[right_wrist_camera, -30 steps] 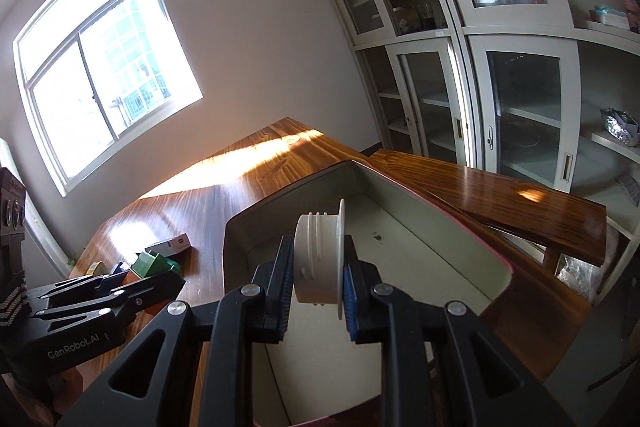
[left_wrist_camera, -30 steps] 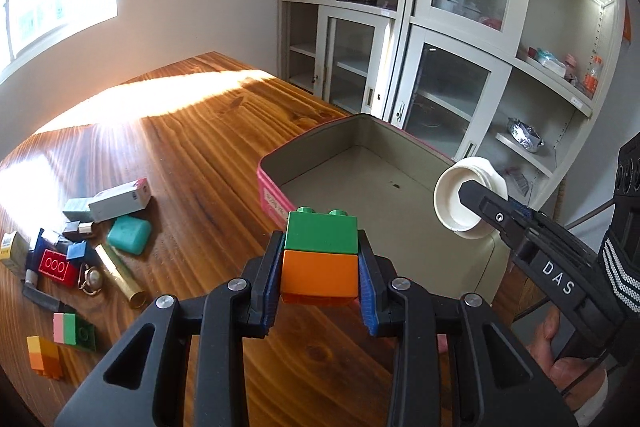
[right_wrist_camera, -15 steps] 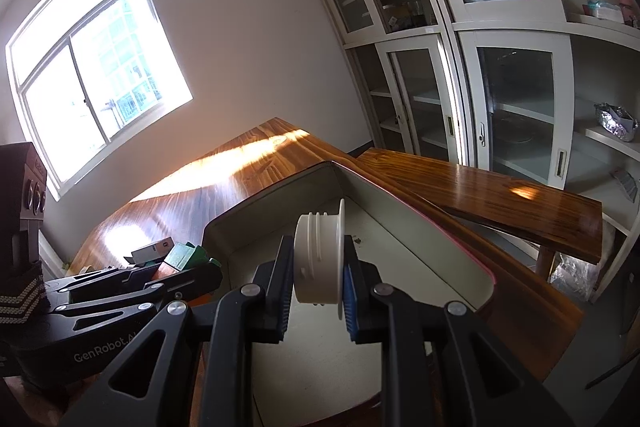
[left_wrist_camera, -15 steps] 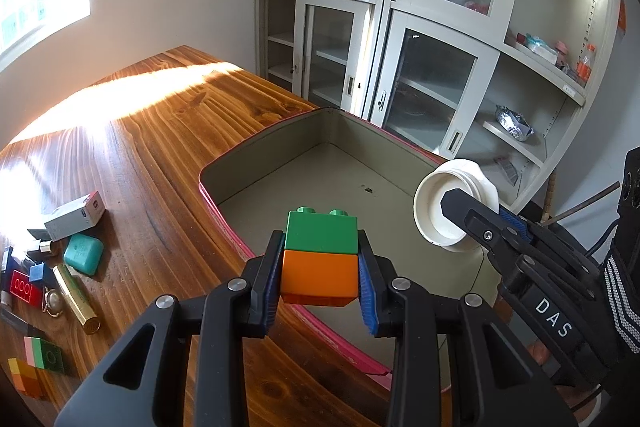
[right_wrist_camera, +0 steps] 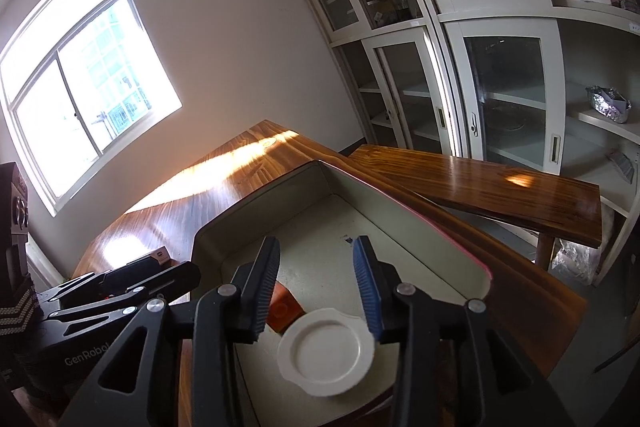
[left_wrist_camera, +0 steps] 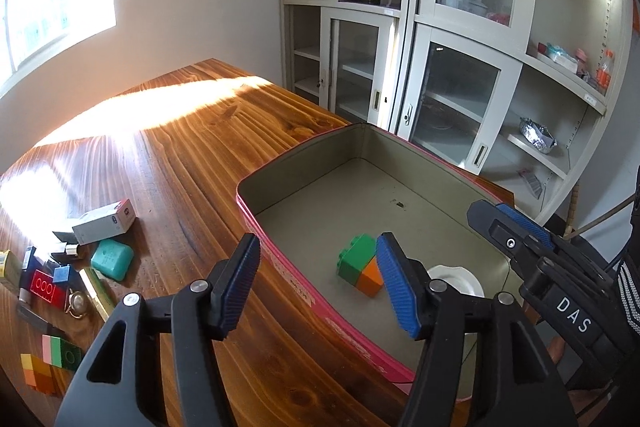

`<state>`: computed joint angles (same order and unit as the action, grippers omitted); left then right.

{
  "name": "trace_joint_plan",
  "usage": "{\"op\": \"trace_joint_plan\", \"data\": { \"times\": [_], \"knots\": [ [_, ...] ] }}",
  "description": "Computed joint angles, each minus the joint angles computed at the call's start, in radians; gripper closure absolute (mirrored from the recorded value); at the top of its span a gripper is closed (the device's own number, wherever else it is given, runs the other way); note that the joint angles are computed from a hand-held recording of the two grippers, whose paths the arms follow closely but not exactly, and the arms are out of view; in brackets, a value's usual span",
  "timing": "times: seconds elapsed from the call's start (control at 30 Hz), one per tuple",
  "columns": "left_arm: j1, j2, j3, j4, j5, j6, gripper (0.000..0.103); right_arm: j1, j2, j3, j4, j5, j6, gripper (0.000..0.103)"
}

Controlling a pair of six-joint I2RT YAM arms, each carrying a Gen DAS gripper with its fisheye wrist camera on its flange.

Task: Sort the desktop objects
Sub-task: 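Lower both held items into the pink tin and open both grippers, then move both grippers back to the table toward the remaining bricks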

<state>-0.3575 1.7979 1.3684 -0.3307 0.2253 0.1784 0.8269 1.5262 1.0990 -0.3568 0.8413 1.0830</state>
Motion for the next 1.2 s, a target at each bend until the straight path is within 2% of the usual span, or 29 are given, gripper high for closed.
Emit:
{"op": "trace_joint_plan", "data": {
  "times": [0.07,0.23,0.4,0.53,0.67,0.9,1.2],
  "knots": [
    [0.011,-0.003,-0.002,0.002,0.003,-0.005,0.039,0.005,0.003,0.006,-0.005,0.008,0.005,0.053],
    [0.039,-0.019,-0.015,0.006,-0.005,-0.032,0.038,0.022,0.020,0.031,-0.024,0.038,0.017,0.034],
    [0.078,-0.051,-0.051,0.052,-0.032,-0.083,0.030,0.040,0.039,0.062,-0.031,0.068,0.012,0.025],
    [0.133,-0.077,-0.081,0.096,-0.013,-0.127,0.023,0.047,0.063,0.092,-0.027,0.063,-0.004,0.024],
    [0.183,-0.090,-0.100,0.125,0.003,-0.144,0.023,0.059,0.096,0.131,-0.026,0.057,-0.020,0.022],
    [0.240,-0.111,-0.147,0.175,-0.048,-0.110,0.023,0.082,0.175,0.234,-0.042,0.048,-0.057,0.021],
    [0.346,-0.093,-0.144,0.170,-0.015,-0.074,0.023,0.105,0.303,0.402,-0.081,0.014,-0.095,0.021]
  ]
}}
